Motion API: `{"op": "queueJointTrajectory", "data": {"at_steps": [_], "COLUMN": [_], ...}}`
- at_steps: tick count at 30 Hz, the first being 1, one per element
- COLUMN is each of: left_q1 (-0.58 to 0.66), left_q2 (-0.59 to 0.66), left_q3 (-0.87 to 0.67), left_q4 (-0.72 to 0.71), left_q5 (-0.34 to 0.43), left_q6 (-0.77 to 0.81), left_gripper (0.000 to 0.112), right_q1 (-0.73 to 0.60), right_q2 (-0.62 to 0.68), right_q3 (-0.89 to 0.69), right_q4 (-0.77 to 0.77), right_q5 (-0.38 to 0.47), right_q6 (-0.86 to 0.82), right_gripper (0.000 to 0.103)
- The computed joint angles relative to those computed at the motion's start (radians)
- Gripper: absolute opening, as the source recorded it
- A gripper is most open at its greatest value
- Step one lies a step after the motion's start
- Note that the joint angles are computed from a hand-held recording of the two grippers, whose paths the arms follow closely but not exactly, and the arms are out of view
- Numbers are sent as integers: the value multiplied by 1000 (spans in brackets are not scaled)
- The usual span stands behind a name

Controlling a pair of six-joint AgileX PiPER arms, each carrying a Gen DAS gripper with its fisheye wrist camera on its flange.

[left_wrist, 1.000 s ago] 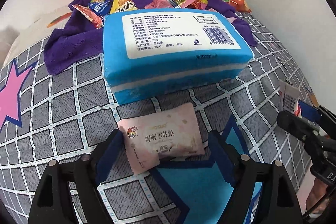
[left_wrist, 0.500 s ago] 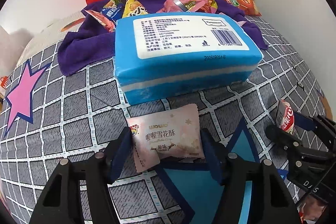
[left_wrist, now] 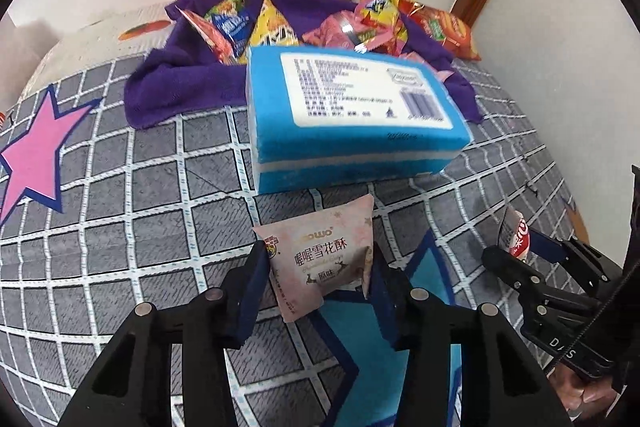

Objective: Organize snacks
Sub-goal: 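Carry the lychee bag in the right gripper while the left carries the pastry packet over the towel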

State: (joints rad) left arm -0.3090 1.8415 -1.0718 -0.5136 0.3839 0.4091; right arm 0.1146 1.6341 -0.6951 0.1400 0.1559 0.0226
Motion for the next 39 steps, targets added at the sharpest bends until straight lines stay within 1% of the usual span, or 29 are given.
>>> {"op": "queueJointTrajectory", "data": {"at_steps": [7, 9, 14, 24, 27, 29, 32, 39], "left_q1": [18, 16, 15, 9, 19, 36, 39, 48], "left_q2": [-96, -130, -210, -348, -382, -396, -422, -466], "left_q3": [41, 54, 67, 84, 86, 82, 91, 94], "left_q4": [-64, -55, -43, 47, 41, 11, 12, 36], "left_q5": [30, 34, 59, 89, 105, 130, 132, 149], "left_q6": [70, 66, 51, -36, -33, -13, -18, -42], "left_gripper": [45, 45, 45, 45, 45, 45, 45, 45], "right_q1": [29, 39, 54, 81, 81, 82, 107, 148], "right_q2": [-94, -122, -200, -311, -338, -355, -379, -407], "right_q3": [4, 0, -7, -49, -68, -78, -97, -126], "right_q4": [-129, -172, -222, -271, -250, -246, -312, -385], "right_q5": [44, 63, 112, 218, 248, 264, 293, 336], "right_q6": [131, 178, 236, 296, 283, 279, 346, 426], "right_gripper": [55, 55, 55, 55, 55, 55, 55, 55]}}
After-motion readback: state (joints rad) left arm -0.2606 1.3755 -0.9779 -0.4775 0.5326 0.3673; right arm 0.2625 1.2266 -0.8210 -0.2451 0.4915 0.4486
